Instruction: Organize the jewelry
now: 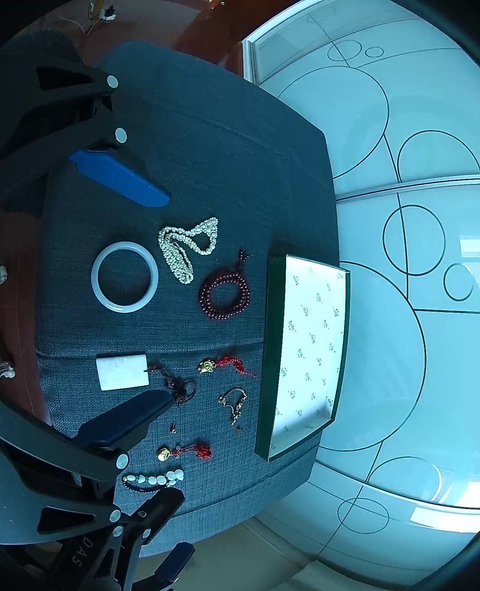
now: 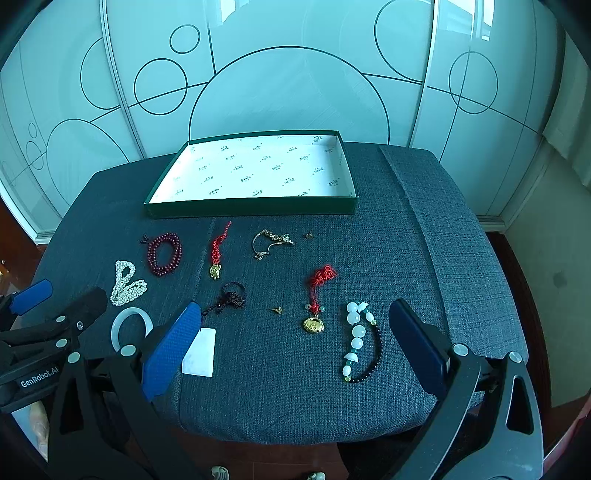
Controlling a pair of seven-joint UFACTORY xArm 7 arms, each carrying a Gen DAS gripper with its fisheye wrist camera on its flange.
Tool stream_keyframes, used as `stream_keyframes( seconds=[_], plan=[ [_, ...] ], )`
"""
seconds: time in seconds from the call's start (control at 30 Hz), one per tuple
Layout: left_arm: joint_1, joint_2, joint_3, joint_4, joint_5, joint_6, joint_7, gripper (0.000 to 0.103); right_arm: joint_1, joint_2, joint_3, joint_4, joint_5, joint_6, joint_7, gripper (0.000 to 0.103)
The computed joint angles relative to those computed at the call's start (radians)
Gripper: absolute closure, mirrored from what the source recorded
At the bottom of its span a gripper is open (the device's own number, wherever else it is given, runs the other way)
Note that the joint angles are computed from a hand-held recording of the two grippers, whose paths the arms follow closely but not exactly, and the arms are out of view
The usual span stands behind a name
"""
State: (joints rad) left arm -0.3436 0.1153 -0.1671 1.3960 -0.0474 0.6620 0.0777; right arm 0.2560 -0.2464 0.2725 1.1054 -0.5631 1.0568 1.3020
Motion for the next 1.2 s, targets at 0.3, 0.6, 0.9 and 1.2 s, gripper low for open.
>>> stream_keyframes(
  seconds=[0.3, 0.6, 0.9, 1.2],
  plan=[
    [0.001, 0.008, 0.002, 0.006, 0.004, 0.005, -0.005, 0.004, 0.001, 0.003, 0.0, 0.002, -0.001, 0.001, 0.001, 0.002],
    [0.0, 0.009, 0.001, 0.007, 0.003, 0.002, -0.001, 0.004, 0.001, 0.004, -0.004, -0.002, -0.002, -0.007, 0.001, 0.002],
    [0.001, 0.024, -0.002, 0.034, -0.014, 0.015, 0.015, 0.004, -0.007, -0.012, -0.012, -0.017, 0.004, -0.012, -0.001, 0.002],
    [0.017, 0.102, 0.012, 0.136, -0.028, 0.022, 0.024, 0.004, -0.079, -0.134, -0.029, -0.114, 0.031, -0.022, 0.014, 0.002]
  ],
)
